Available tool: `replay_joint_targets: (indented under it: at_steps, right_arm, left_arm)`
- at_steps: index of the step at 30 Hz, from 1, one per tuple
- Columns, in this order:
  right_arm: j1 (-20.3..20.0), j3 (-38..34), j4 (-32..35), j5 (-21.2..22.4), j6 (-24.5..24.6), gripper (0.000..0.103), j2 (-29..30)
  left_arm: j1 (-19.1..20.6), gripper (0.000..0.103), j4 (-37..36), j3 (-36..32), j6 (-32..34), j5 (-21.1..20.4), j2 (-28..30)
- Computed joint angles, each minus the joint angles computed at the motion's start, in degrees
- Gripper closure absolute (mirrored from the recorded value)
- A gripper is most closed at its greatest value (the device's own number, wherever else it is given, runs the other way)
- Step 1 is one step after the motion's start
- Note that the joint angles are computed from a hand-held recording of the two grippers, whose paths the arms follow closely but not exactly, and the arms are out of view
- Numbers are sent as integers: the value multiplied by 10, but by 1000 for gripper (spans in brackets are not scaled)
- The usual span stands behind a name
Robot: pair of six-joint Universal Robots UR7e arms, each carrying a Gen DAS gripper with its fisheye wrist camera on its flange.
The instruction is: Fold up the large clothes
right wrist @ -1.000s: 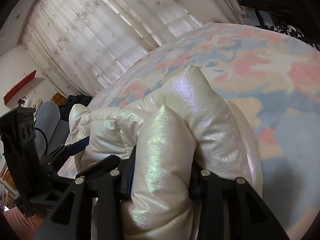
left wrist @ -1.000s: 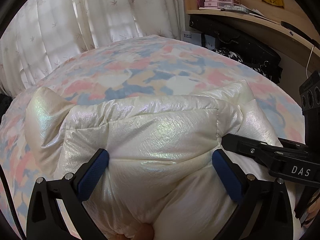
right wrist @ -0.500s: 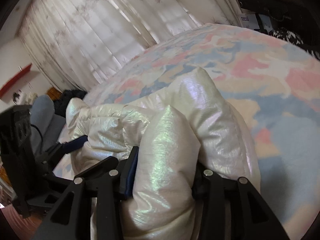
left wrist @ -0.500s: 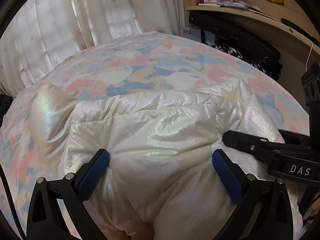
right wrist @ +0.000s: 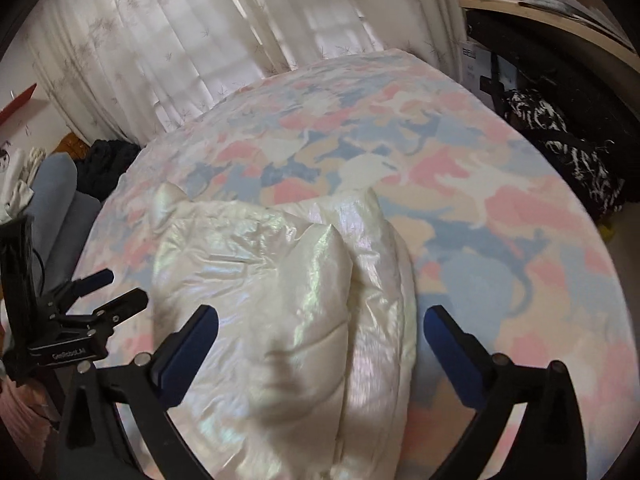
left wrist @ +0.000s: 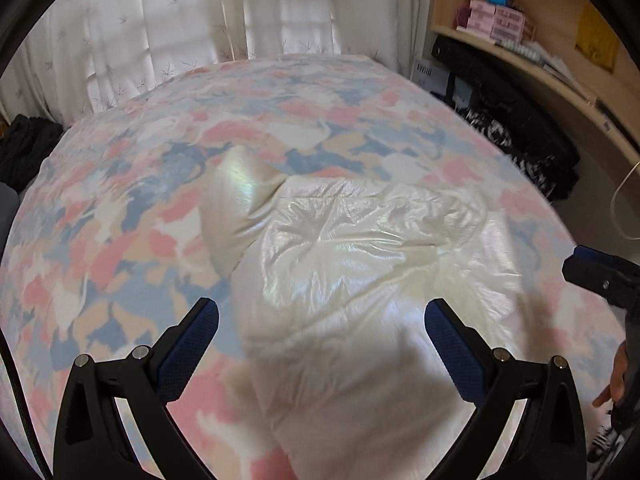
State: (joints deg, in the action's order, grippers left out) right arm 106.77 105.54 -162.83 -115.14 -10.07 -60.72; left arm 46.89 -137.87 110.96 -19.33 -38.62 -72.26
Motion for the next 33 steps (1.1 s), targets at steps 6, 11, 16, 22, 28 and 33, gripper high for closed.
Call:
replay_joint_targets:
  at_steps: [6, 11, 16, 22, 28, 33]
  right_arm:
    - [33, 11, 1, -24, -11, 0, -22]
    - [43, -7, 54, -37, -12, 0, -3]
    - [40, -10, 44, -60, -28, 0, 36]
    - [5, -10, 38, -94, -32, 0, 63]
    - [-37, -2, 61, -52, 0, 0, 39]
    - [-76, -11, 124, 31, 42, 0, 28]
  left_arm:
    - [-27, 1, 32, 32, -45, -7, -51]
    - [-26, 1, 31, 57, -48, 7, -54]
    - [18, 1, -10, 64, -52, -28, -31]
    - [65, 0, -69, 69, -51, -75, -11]
    - [101, 0, -107, 73, -43, -151, -9]
    - [123, 0, -109, 69, -59, -198, -8]
